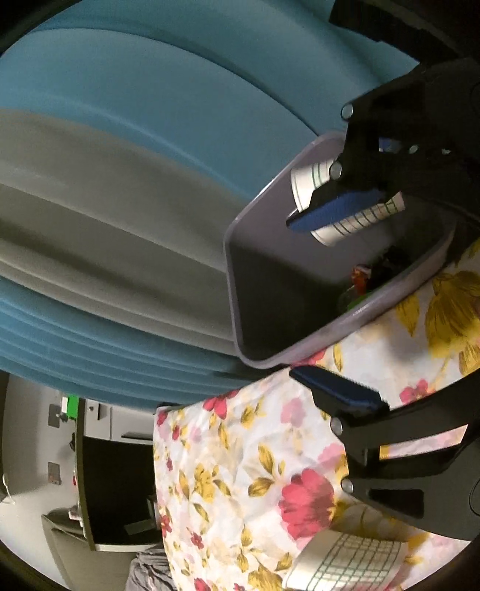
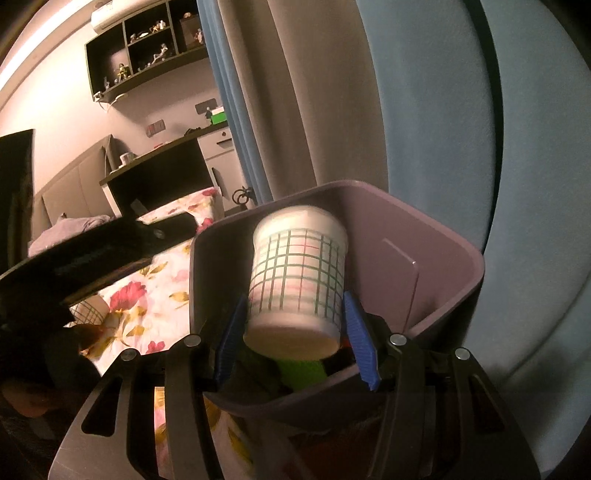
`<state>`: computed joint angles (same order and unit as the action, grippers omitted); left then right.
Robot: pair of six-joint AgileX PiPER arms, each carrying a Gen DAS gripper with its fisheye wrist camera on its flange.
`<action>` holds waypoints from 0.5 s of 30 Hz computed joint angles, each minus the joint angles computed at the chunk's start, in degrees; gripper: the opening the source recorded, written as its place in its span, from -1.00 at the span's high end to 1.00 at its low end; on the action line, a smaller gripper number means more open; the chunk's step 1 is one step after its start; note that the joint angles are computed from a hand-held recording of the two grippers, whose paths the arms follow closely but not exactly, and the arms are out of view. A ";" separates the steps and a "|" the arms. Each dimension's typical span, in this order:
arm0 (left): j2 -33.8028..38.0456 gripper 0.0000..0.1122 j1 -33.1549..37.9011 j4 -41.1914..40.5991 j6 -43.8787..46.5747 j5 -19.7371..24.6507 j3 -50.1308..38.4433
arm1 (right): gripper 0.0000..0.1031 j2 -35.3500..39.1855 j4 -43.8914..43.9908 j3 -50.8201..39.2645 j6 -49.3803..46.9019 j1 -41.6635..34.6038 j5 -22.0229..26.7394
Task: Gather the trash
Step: 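Open both tools to drop the green net and white cup into the bin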
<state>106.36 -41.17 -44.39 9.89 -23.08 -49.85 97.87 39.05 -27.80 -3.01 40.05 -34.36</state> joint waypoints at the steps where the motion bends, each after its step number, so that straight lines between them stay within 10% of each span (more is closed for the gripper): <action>1: -0.63 -0.47 -0.35 -1.25 0.93 -0.79 0.85 | -0.12 0.09 0.19 -0.24 -0.06 0.02 0.30; 15: -16.02 -0.65 -8.27 -21.86 14.65 -13.51 18.23 | -0.47 -9.40 21.29 5.80 -13.01 12.79 -8.43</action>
